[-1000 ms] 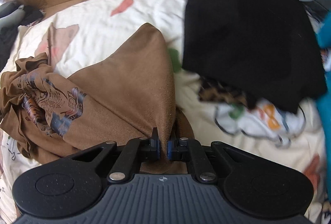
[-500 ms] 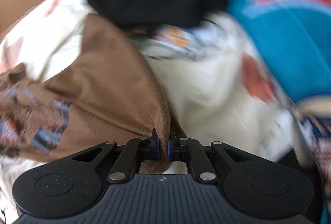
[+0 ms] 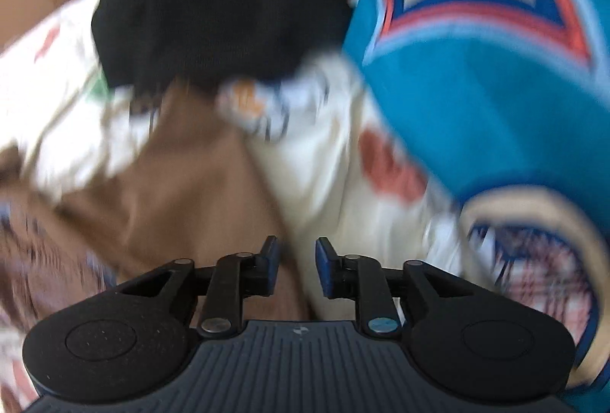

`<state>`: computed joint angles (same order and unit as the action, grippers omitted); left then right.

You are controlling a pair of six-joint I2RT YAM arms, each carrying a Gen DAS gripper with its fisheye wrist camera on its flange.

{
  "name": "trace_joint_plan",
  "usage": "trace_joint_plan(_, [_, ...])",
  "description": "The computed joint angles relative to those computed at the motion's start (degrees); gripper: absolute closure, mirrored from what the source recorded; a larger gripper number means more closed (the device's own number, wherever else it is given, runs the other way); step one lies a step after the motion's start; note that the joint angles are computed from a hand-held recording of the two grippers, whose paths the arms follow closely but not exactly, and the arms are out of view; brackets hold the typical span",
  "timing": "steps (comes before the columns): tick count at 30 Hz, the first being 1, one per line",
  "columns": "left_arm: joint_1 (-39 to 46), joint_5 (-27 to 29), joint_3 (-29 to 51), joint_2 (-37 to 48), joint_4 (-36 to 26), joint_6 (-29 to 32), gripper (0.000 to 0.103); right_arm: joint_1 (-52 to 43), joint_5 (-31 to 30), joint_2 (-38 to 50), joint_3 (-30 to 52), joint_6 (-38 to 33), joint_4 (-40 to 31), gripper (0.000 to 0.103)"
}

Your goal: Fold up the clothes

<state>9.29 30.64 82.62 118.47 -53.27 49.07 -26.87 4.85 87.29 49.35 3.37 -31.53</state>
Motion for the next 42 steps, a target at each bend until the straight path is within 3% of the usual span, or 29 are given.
trace_joint_plan(3, [-0.29,0.13,-0.32,0.26,-0.87,0.36,0.033,2.26,-1.31,2.75,3.91,-1.72,2.90,0.074])
trace_joint_plan(7, [-0.99,-0.82,0.00,1.42,-1.73,0.21,0.061,6.77,-4.32,6.93,8.73,-2.32,4.17,0.069])
trace_joint_plan(8, [-1.12,-1.21,0.40,1.98,-2.14,-0.23,0.062,8.13,-5.07,7.89,9.70,-2.52,4.48,0.068])
trace_joint_plan(14, [-0.42,0.26,4.41,5.90,-7.49,-0.92,0.061,16.34,-10.86,13.66,15.70,-1.33,7.93,0.065])
trace_joint_plan(16, [-0.04,1.58,6.21,7.19,-10.16,-0.33,0.059,19.40,-12.39,15.14,16.93,-1.25,10.10,0.059])
trace_joint_plan(31, [-0.21,1.09,2.73,5.30,-8.04,-0.17,0.060,30.19,-18.59,25.71,26.80,-1.28,16.27,0.056])
trace_joint_plan(39, [-0.58,0.48,-0.61,4.32,-7.15,-0.35,0.069,31.48,-19.96,30.70,33.12,-6.37,14.33,0.056])
trace_joint_plan(42, [-0.27,1.12,-0.39,4.82,-7.79,-0.47,0.077,33.17,-19.88,33.43,36.32,-10.41,12.08,0.056])
